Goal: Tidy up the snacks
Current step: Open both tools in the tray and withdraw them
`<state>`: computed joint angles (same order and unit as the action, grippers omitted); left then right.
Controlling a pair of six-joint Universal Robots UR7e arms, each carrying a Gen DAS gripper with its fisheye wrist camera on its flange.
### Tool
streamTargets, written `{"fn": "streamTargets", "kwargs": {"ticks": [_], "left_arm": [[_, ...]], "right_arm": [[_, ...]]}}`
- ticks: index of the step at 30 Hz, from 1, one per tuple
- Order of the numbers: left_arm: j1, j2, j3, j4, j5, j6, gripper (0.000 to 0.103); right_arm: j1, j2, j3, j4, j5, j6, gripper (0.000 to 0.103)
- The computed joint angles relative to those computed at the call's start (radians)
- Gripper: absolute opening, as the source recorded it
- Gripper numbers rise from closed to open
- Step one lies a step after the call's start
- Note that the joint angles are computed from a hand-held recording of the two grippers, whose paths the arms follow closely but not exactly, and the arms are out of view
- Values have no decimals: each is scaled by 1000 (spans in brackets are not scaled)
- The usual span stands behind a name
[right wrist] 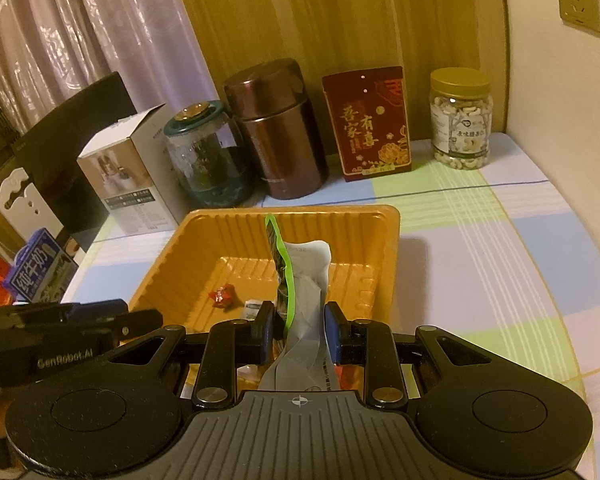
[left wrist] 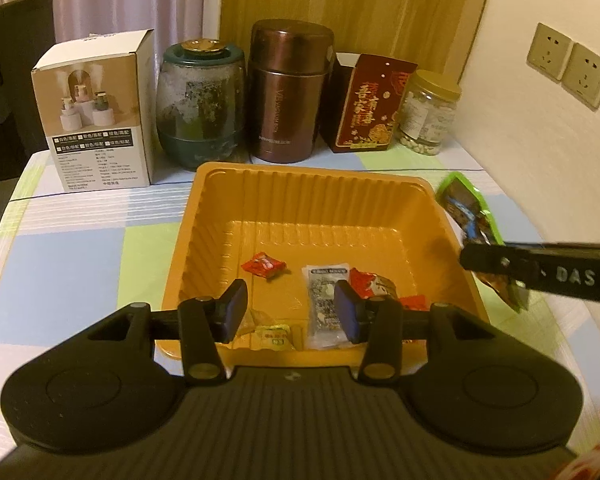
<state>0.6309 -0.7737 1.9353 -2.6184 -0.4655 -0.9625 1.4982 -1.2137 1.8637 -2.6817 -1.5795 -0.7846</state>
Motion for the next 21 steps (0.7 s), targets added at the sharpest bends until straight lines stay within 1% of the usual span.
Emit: {"fn": "streamTargets", "kwargs": {"ticks": [3, 5, 6, 7, 9, 14, 19, 21], "left_arm": [[-7, -1, 2, 18, -2, -2, 47], [-13, -3, 8, 27, 0, -14, 48], [-16, -5, 12, 29, 0, -21, 49], [-20, -7, 17, 31, 0, -28, 49], [-29, -11, 26, 45, 4, -50, 52], [-63, -20, 60, 71, -1, -140, 53], [-119, -26, 84, 139, -13, -267, 54], [-144, -29, 89, 179, -15, -324, 57]], "right_arm": [[-1, 11, -2, -7, 13, -1, 27], [-10, 17, -13, 11, 44, 13, 28], [-12, 19, -17, 14, 48, 27, 31], [-16, 19, -19, 12, 57, 38, 42], [-26, 12, -15, 6, 85, 49, 50], [-43, -30, 7, 0, 89, 61, 51], [-71, -115, 64, 21, 89, 59, 51], [-81, -156, 96, 25, 82, 59, 51]]}}
